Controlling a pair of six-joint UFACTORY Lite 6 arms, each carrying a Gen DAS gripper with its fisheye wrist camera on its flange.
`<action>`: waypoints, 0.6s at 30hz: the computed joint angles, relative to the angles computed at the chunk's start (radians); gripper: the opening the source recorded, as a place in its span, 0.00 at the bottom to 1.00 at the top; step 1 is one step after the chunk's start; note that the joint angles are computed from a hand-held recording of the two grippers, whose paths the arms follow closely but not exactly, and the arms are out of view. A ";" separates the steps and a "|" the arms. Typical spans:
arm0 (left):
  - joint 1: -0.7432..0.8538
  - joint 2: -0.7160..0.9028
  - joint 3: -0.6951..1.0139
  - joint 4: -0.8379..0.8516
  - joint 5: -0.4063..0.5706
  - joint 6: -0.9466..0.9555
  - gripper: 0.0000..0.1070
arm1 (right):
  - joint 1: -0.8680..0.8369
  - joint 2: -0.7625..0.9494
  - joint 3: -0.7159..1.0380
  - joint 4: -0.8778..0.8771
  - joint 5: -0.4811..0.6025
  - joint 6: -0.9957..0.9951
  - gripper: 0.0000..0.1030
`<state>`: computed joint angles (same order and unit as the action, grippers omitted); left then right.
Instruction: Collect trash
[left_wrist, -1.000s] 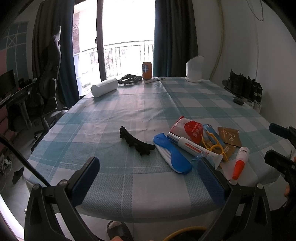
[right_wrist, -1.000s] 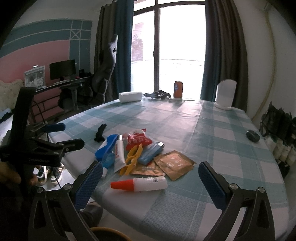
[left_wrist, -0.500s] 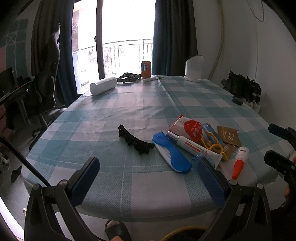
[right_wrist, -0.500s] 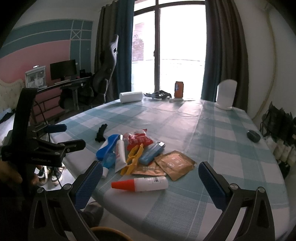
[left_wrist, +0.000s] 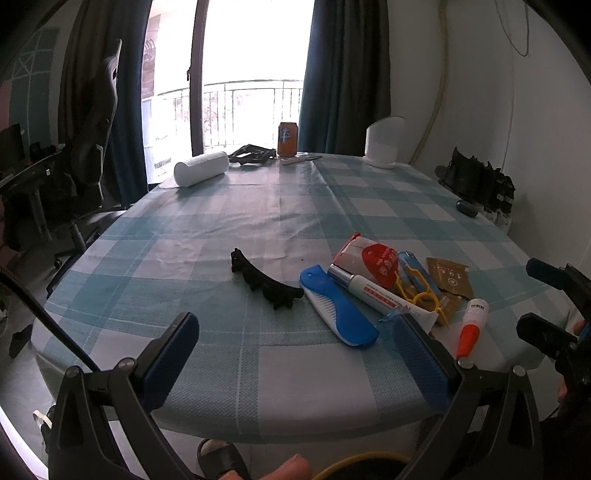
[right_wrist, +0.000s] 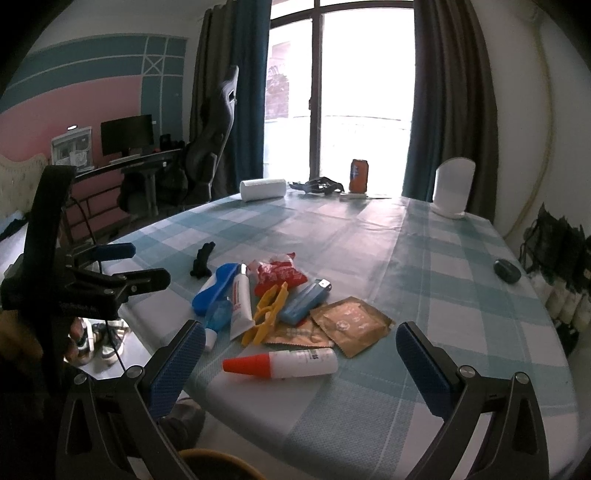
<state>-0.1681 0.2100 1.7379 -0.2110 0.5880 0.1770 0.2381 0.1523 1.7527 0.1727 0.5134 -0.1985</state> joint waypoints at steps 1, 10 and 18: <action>0.003 0.006 0.007 -0.006 0.005 0.003 0.95 | -0.004 0.001 0.001 0.017 0.004 -0.015 1.00; 0.015 0.015 0.020 -0.028 0.022 0.023 0.95 | -0.002 0.010 0.011 0.073 0.026 -0.062 1.00; 0.027 0.034 0.033 -0.056 0.039 0.055 0.95 | 0.028 0.036 0.023 -0.094 0.029 0.076 1.00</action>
<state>-0.1409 0.2442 1.7713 -0.2665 0.6269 0.2322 0.2663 0.1885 1.7753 0.0785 0.5428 -0.1222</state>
